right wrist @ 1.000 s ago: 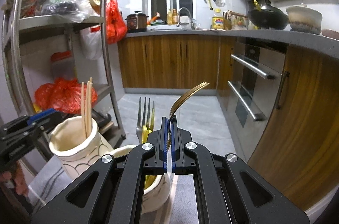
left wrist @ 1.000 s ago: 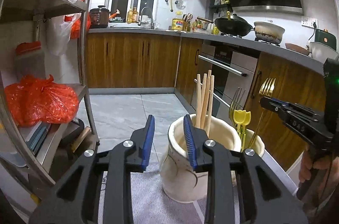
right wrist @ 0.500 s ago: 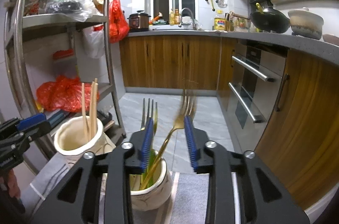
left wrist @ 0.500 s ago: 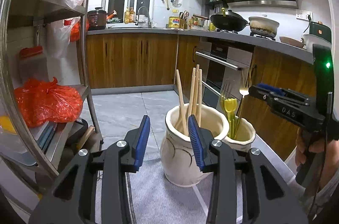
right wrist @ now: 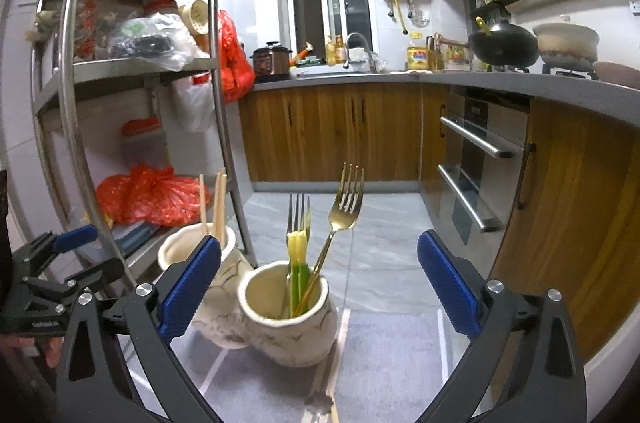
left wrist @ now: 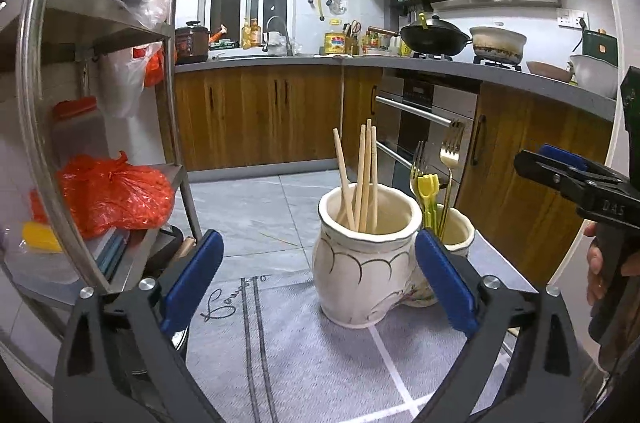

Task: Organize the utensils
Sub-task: 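Withdraw both open tools from the pots back toward the table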

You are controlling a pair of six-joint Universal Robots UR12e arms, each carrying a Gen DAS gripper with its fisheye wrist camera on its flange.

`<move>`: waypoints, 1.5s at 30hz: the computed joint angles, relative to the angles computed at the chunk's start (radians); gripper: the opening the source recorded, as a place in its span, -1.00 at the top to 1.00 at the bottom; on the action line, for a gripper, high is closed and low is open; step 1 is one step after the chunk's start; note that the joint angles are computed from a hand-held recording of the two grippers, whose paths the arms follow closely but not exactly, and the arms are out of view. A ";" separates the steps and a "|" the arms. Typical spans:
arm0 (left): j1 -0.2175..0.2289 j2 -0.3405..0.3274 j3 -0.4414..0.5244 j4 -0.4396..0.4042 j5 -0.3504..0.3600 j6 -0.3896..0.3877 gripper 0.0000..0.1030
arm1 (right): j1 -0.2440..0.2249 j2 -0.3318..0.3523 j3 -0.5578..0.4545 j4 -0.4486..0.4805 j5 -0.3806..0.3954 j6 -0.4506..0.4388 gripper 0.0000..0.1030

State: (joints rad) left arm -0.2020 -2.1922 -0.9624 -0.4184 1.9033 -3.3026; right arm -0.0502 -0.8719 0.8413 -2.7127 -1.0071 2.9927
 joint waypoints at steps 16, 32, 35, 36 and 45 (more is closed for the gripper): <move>-0.021 0.094 -0.144 -0.006 0.000 -0.016 -0.89 | -0.030 -0.128 0.204 0.017 -0.019 -0.076 -0.90; -0.027 0.128 -0.249 -0.060 -0.050 -0.044 -0.89 | -0.008 -0.173 0.327 0.164 -0.174 -0.227 -0.90; -0.026 0.128 -0.254 -0.061 -0.060 -0.044 -0.89 | 0.002 -0.171 0.327 0.187 -0.189 -0.265 -0.90; -0.026 0.126 -0.252 -0.065 -0.063 -0.044 -0.89 | 0.006 -0.171 0.327 0.193 -0.196 -0.281 -0.90; -0.020 0.126 -0.259 -0.062 -0.098 -0.049 -0.89 | 0.018 -0.153 0.284 0.313 -0.208 -0.332 -0.25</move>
State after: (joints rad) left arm -0.2216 -2.0660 -1.2215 -0.4806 1.8056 -3.3514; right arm -0.0322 -1.0254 1.1248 -2.3998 -1.2147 2.6603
